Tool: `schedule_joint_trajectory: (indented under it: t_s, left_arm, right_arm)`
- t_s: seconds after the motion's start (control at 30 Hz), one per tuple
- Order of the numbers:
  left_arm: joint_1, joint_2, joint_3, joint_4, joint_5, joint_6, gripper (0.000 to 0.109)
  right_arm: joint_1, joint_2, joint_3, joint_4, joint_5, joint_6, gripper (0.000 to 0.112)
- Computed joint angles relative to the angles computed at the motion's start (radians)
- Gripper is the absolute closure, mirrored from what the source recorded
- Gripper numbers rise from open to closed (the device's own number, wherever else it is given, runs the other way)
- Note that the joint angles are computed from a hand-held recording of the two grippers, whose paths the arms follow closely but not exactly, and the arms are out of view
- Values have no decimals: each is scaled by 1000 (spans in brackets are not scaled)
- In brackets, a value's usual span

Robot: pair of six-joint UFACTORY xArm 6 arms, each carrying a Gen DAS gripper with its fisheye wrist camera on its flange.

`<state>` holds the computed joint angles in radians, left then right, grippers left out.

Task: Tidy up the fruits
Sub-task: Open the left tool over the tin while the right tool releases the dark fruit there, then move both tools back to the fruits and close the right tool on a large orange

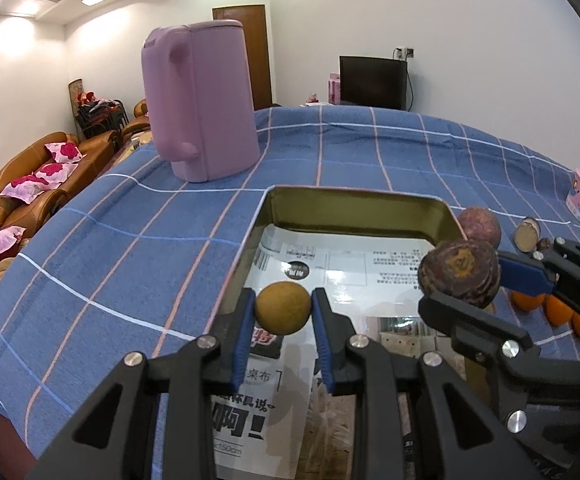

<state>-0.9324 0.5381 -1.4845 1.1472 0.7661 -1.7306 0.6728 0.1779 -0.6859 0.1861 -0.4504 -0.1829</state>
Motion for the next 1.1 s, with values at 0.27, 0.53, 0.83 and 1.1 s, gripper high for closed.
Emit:
schedule_joint_trajectory:
  t_s: [0.27, 0.53, 0.83, 1.1]
  left_arm:
    - [3, 14, -14, -29, -3, 37, 79]
    - [-1, 12, -12, -24, 5, 35, 79]
    - [-8, -4, 5, -12, 2, 9, 67]
    - [-61, -38, 24, 51, 19, -49, 39]
  right_arm:
    - [-3, 6, -12, 2, 21, 4, 73]
    - [-16, 6, -11, -43, 25, 42, 73]
    - [-2, -7, 8, 31, -6, -6, 62]
    - [9, -104, 125, 120, -85, -50, 50]
